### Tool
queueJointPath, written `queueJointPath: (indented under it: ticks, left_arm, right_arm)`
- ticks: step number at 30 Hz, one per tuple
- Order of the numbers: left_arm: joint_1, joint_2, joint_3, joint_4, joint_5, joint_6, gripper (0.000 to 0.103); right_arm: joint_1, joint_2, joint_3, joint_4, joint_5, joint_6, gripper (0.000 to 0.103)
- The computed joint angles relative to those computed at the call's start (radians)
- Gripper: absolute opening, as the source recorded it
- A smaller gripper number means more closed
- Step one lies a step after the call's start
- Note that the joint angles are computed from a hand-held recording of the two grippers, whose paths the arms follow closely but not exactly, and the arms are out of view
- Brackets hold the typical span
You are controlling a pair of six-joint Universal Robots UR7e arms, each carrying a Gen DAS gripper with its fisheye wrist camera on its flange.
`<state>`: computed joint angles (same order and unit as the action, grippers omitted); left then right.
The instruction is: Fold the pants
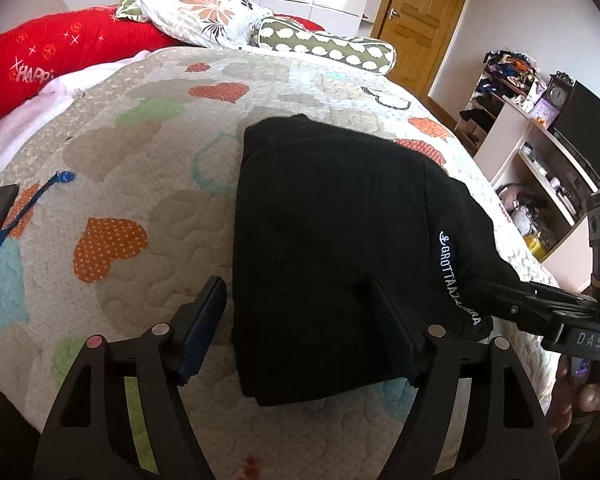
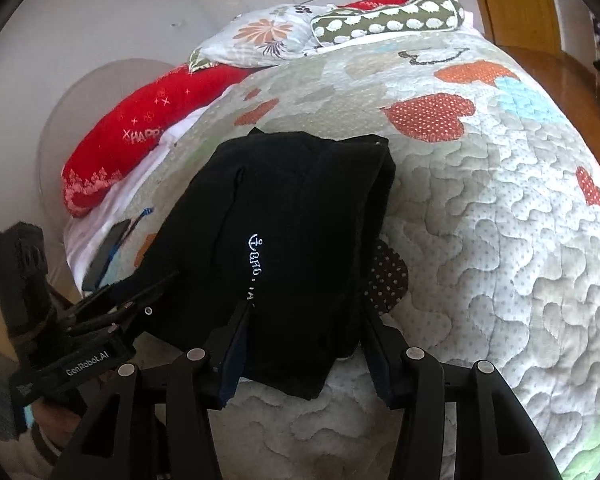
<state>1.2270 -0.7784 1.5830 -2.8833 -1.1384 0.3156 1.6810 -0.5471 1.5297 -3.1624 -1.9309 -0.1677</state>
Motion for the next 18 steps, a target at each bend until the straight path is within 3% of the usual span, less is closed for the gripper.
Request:
queueJointPath:
  ticks: [5, 9, 14, 18]
  left_arm:
    - [-0.007, -0.008, -0.001, -0.045, 0.017, 0.039, 0.074]
    - [0.004, -0.007, -0.032, -0.031, 0.009, 0.032, 0.075]
    - [0.046, 0.001, -0.129, 0.147, -0.09, -0.064, 0.075]
    - [0.07, 0.031, -0.21, 0.279, -0.172, -0.115, 0.082]
  right_arm:
    - [-0.002, -0.012, 0.008, -0.027, 0.021, 0.007, 0.059]
    - [-0.029, -0.027, 0.017, -0.02, 0.075, 0.069, 0.066]
    - [-0.061, -0.029, 0.014, -0.035, 0.154, 0.118, 0.07]
    - [-0.078, -0.004, -0.032, 0.001, 0.214, 0.055, 0.074]
